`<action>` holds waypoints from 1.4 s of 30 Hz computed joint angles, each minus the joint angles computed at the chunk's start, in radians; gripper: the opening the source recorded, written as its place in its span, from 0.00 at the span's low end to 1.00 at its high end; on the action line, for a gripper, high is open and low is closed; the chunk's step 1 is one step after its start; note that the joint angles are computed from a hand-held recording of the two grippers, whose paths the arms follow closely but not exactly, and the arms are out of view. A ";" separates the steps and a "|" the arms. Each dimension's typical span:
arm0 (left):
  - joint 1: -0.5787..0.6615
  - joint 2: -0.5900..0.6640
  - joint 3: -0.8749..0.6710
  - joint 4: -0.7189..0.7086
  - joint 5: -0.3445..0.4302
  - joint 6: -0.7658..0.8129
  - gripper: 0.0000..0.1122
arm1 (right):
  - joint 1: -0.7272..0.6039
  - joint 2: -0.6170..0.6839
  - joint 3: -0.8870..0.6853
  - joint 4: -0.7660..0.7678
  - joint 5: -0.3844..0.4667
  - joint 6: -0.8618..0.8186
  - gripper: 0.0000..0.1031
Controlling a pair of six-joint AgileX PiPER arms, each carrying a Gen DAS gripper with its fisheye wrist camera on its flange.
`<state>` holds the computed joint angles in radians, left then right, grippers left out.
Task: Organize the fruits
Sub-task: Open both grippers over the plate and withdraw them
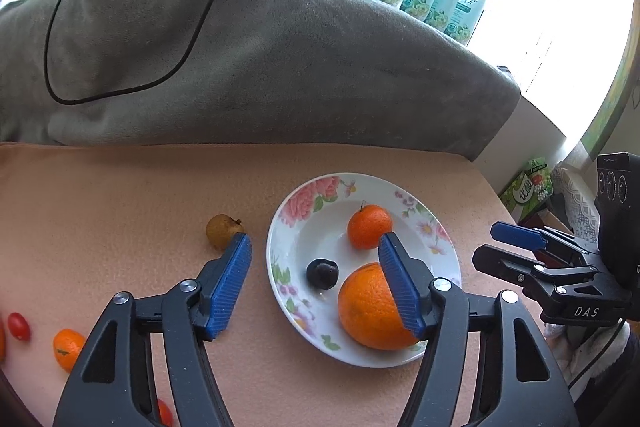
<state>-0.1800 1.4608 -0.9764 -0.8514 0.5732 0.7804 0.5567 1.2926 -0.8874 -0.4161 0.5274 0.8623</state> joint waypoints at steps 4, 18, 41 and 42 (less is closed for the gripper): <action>0.001 -0.007 0.004 0.002 0.001 -0.012 0.64 | 0.000 -0.008 0.006 0.000 -0.001 0.004 0.79; 0.033 -0.091 0.046 0.020 0.008 -0.012 0.64 | 0.085 -0.020 -0.017 -0.138 0.079 0.162 0.89; 0.476 -0.265 0.103 -0.082 0.214 0.226 0.64 | 0.353 0.040 -0.124 -0.349 0.227 0.375 0.89; 0.507 -0.265 0.102 -0.090 0.226 0.239 0.64 | 0.358 0.049 -0.134 -0.343 0.224 0.367 0.89</action>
